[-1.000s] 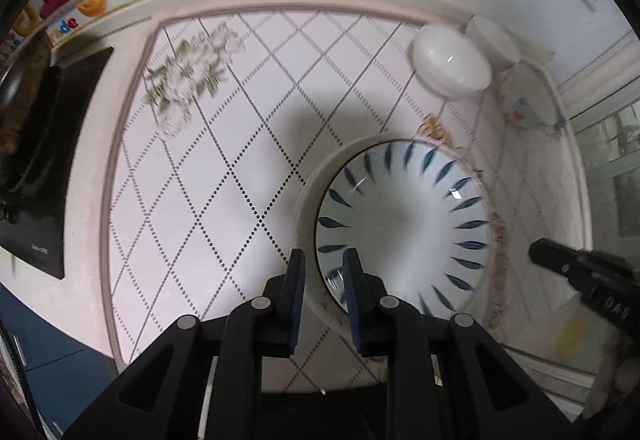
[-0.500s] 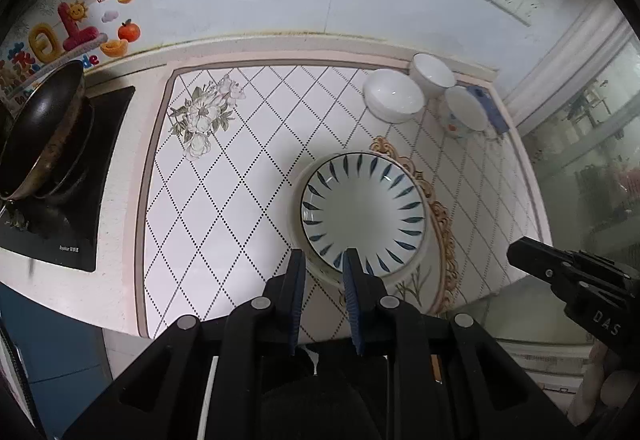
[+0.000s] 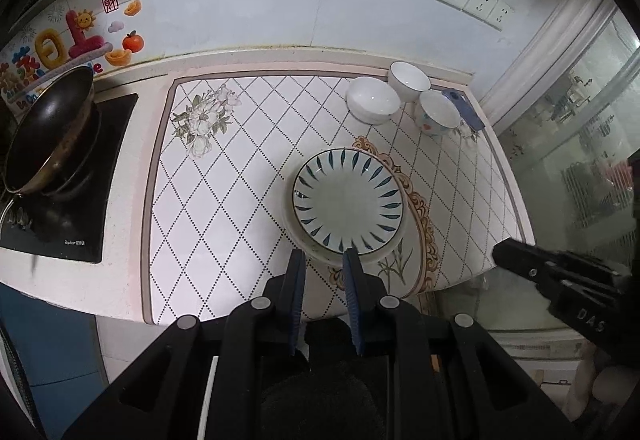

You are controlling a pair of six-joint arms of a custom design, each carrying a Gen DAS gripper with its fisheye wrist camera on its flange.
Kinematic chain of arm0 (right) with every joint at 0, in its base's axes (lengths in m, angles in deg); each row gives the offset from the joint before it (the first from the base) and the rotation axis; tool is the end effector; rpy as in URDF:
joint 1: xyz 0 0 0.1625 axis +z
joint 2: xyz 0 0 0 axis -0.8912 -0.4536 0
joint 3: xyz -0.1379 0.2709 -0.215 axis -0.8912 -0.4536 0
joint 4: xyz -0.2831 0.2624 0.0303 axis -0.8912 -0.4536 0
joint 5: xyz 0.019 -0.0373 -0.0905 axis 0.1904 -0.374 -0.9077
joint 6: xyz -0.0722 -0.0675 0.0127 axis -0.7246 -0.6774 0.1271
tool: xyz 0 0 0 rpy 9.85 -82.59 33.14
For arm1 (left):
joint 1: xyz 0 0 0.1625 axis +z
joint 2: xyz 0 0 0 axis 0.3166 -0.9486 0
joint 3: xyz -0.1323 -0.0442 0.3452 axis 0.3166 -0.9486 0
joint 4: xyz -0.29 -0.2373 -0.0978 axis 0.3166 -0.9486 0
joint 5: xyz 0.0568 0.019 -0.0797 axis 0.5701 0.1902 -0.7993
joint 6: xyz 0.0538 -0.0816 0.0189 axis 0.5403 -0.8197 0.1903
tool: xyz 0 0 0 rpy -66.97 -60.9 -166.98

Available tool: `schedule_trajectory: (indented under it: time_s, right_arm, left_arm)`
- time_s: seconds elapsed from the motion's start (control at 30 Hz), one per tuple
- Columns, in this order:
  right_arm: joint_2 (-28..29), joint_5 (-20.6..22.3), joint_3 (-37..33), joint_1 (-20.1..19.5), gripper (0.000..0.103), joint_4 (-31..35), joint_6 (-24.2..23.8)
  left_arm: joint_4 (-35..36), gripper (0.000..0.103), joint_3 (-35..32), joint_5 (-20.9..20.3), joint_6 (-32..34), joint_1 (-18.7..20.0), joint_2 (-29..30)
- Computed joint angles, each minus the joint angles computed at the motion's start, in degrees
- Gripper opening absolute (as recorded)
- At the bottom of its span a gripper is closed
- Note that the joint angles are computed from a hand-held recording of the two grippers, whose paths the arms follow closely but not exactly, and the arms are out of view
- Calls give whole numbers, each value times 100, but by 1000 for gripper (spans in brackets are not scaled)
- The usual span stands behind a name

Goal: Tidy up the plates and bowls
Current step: 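Lower the plate stack onto the mat and open both tools, then move both tools to a white bowl and grip its rim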

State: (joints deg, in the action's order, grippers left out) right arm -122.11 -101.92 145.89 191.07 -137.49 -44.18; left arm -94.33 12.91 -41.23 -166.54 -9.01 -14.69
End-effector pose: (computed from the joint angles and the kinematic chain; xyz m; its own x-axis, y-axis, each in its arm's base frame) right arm 0.3511 -0.3122 0.3273 -0.8536 -0.2291 0.4679 -0.3353 0.9290 -0.1569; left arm -0.4060 -0.2536 0.3200 -0.8336 -0.0612 -0.5490 0.1881 0.9030 -0.3864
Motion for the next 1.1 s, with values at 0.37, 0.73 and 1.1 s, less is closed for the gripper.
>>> schedule_trajectory:
  time_s: [0.37, 0.73, 1.1]
  right_arm:
    - [300, 361, -221, -926, 50, -499, -573]
    - [2153, 504, -1889, -2495, 50, -1378, -1484]
    - [4497, 719, -4825, -3236, 39, -196, -1921]
  left_arm:
    - [-808, 27, -311, 606, 562, 901, 719]
    - [-2731, 27, -1265, 346, 1909, 2861, 2347]
    - [-2824, 27, -2708, -369, 2325, 3872, 3815]
